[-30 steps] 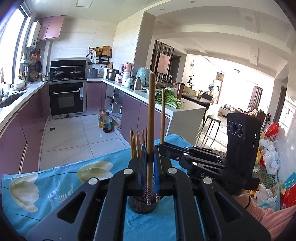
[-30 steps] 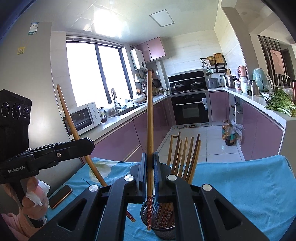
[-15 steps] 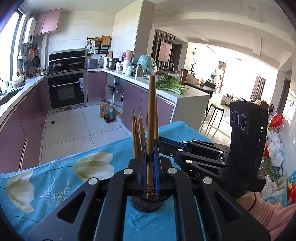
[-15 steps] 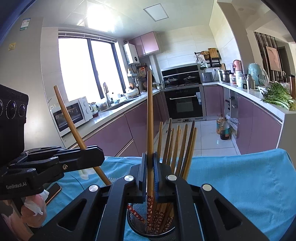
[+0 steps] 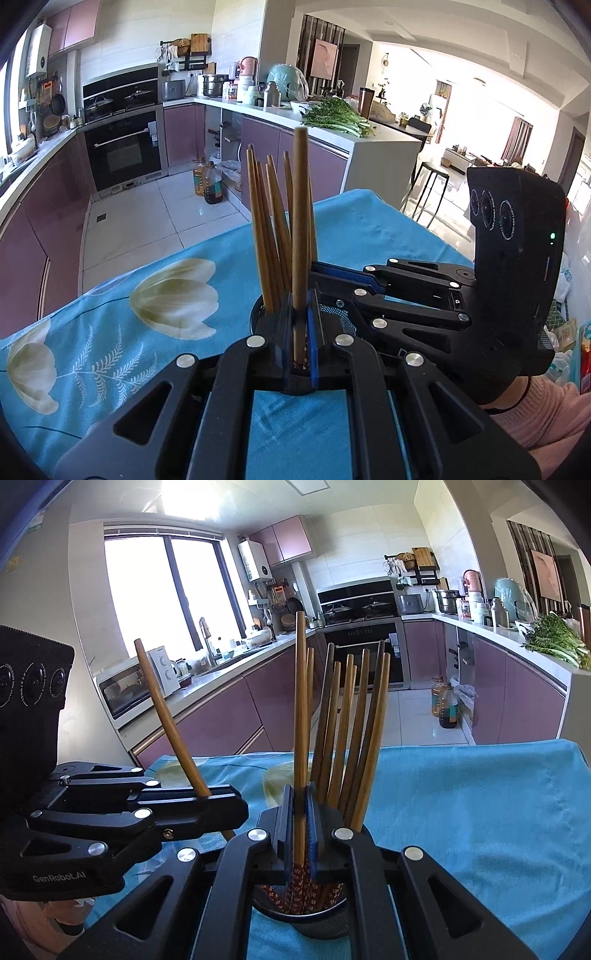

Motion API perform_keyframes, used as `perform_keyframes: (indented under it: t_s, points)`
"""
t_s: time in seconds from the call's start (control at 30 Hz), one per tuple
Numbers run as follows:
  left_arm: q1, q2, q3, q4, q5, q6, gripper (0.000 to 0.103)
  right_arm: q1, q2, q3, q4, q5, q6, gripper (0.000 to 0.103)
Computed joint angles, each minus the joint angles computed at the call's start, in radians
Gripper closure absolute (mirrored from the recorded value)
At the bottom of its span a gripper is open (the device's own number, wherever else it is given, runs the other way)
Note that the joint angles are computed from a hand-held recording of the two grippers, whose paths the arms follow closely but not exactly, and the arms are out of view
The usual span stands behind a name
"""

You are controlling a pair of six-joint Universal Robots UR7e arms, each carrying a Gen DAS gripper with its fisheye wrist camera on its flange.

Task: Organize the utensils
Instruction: 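Lower both chopsticks into the mesh cup among the others, then open both tools and withdraw them from the mesh cup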

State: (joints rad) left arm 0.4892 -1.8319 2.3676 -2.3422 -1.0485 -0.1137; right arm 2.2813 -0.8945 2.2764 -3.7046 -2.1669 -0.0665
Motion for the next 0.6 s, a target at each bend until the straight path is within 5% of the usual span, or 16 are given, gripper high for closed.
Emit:
perform_keyframes:
  t_s: [0.17, 0.4, 0.6]
  points:
    - [0.037, 0.036, -0.004, -0.033, -0.005, 0.012, 0.095, -0.002, -0.007, 0.001, 0.012, -0.008, 0.017, 0.095]
    - [0.053, 0.011, 0.027, -0.084, 0.008, 0.001, 0.077, -0.001, -0.016, 0.014, 0.000, -0.010, 0.027, 0.093]
    - [0.035, -0.080, 0.083, -0.101, 0.071, -0.033, 0.064, 0.021, -0.010, 0.017, -0.018, -0.031, 0.015, 0.074]
